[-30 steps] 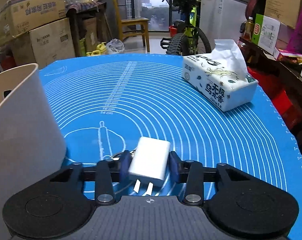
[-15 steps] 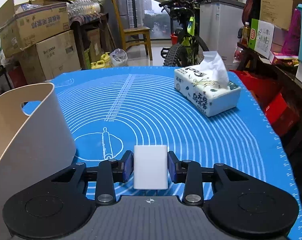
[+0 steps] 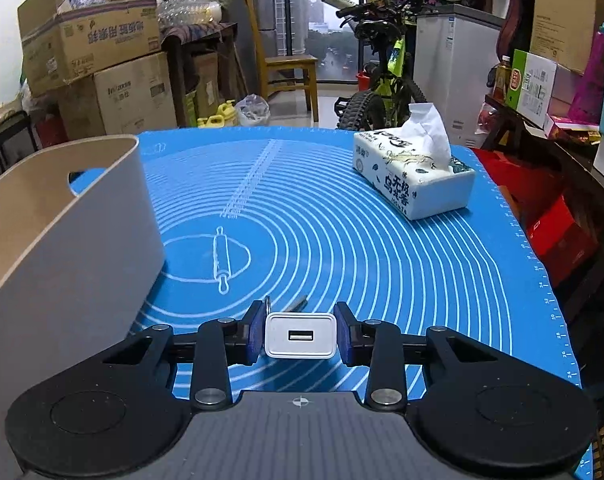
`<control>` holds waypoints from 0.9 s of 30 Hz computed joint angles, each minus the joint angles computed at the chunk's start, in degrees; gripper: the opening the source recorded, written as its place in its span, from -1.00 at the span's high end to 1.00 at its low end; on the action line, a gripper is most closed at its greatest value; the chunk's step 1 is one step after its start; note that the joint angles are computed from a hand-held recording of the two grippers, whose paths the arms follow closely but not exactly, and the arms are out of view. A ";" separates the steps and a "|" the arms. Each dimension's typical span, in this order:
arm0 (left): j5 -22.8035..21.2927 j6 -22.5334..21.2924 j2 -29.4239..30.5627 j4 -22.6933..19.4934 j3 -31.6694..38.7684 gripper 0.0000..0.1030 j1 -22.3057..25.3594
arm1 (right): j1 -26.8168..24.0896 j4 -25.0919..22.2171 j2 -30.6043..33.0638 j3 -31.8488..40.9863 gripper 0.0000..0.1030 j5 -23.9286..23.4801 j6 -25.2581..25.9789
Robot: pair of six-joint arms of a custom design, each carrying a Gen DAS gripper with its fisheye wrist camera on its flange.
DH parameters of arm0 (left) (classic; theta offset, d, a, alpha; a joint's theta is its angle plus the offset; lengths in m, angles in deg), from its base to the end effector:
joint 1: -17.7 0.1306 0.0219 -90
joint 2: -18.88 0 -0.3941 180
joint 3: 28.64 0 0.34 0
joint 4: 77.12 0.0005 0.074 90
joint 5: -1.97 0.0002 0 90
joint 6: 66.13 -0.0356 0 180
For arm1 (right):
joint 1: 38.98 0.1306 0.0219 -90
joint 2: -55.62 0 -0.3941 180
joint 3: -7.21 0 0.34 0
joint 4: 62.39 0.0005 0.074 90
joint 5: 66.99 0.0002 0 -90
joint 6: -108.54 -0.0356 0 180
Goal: Organize rigid objects
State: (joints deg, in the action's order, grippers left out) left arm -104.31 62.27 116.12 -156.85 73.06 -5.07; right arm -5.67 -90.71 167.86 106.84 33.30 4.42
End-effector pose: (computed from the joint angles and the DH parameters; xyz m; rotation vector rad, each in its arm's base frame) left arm 0.4074 -0.1607 0.4433 -0.4279 2.7404 0.1591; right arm 0.4927 0.3156 0.3496 -0.2876 2.2637 0.2306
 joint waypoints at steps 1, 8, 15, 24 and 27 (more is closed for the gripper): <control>0.00 0.00 0.00 0.00 0.00 0.80 0.00 | 0.14 -0.46 0.20 0.26 0.15 0.25 0.57; 0.00 0.01 0.00 0.00 0.00 0.80 0.00 | 0.88 -4.57 0.97 1.21 0.14 1.11 4.24; 0.03 0.03 -0.02 0.01 -0.02 0.80 0.02 | 0.83 -7.85 3.04 4.00 0.04 1.26 7.15; 0.03 -0.01 -0.01 0.03 -0.02 0.80 0.03 | 1.67 -4.98 3.81 4.66 0.04 4.13 14.57; 0.00 0.00 0.00 0.04 -0.03 0.80 0.01 | 1.66 -3.74 3.90 4.62 0.49 3.53 17.26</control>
